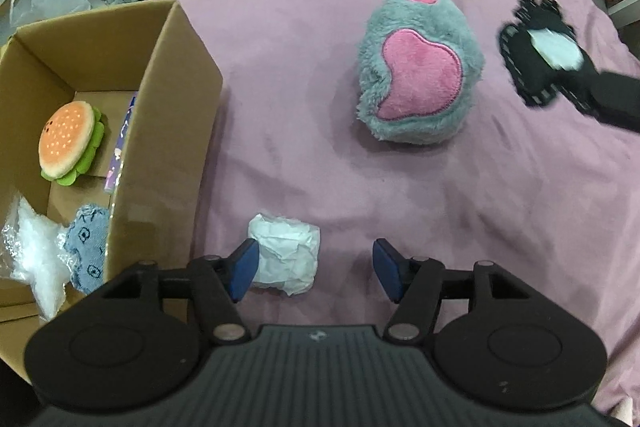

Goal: Organize soft objects
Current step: 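Close the left gripper on the white tissue while the right gripper pulls the bow free, then carry the tissue and the bow over the box with both grippers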

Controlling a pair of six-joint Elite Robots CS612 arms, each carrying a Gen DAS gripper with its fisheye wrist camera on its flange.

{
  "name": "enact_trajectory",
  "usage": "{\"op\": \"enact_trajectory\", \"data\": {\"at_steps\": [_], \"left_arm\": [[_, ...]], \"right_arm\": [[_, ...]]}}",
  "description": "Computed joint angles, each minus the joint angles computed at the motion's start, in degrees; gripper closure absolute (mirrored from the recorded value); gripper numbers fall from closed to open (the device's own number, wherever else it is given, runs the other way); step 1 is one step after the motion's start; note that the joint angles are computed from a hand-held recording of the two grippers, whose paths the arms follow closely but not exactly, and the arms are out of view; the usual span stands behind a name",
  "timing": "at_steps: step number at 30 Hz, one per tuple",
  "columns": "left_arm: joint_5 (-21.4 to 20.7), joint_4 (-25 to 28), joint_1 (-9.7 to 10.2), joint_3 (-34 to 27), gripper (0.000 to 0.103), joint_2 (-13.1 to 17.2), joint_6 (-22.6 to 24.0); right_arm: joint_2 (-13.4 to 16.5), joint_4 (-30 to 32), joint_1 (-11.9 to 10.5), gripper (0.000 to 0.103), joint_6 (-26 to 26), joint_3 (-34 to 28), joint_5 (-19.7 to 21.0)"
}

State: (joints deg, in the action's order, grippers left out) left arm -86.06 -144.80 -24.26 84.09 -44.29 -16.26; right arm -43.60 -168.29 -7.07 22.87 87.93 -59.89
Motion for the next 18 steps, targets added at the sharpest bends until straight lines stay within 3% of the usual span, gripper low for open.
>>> {"op": "enact_trajectory", "data": {"at_steps": [3, 6, 8, 9, 10, 18], "left_arm": [[1.71, -0.67, -0.56, -0.08, 0.032, 0.65, 1.93], [3.16, -0.93, -0.97, 0.11, 0.032, 0.71, 2.18], [2.03, -2.26, -0.53, 0.78, 0.042, 0.27, -1.23], [2.27, -2.18, -0.42, 0.78, 0.06, 0.19, -1.84], [3.19, -1.76, -0.39, 0.68, 0.07, 0.12, -2.17], [0.0, -3.79, 0.54, 1.76, 0.071, -1.0, -3.54]], "right_arm": [[-0.26, 0.09, -0.2, 0.101, -0.12, 0.67, 0.07], [-0.21, 0.18, -0.31, 0.101, -0.03, 0.8, 0.07], [-0.22, -0.06, -0.38, 0.101, 0.35, 1.03, -0.07], [-0.24, -0.21, -0.4, 0.101, 0.55, 1.1, -0.1], [-0.25, -0.41, -0.43, 0.101, 0.65, 1.21, -0.09], [-0.89, -2.6, -0.31, 0.101, 1.5, 2.21, -0.5]]}}
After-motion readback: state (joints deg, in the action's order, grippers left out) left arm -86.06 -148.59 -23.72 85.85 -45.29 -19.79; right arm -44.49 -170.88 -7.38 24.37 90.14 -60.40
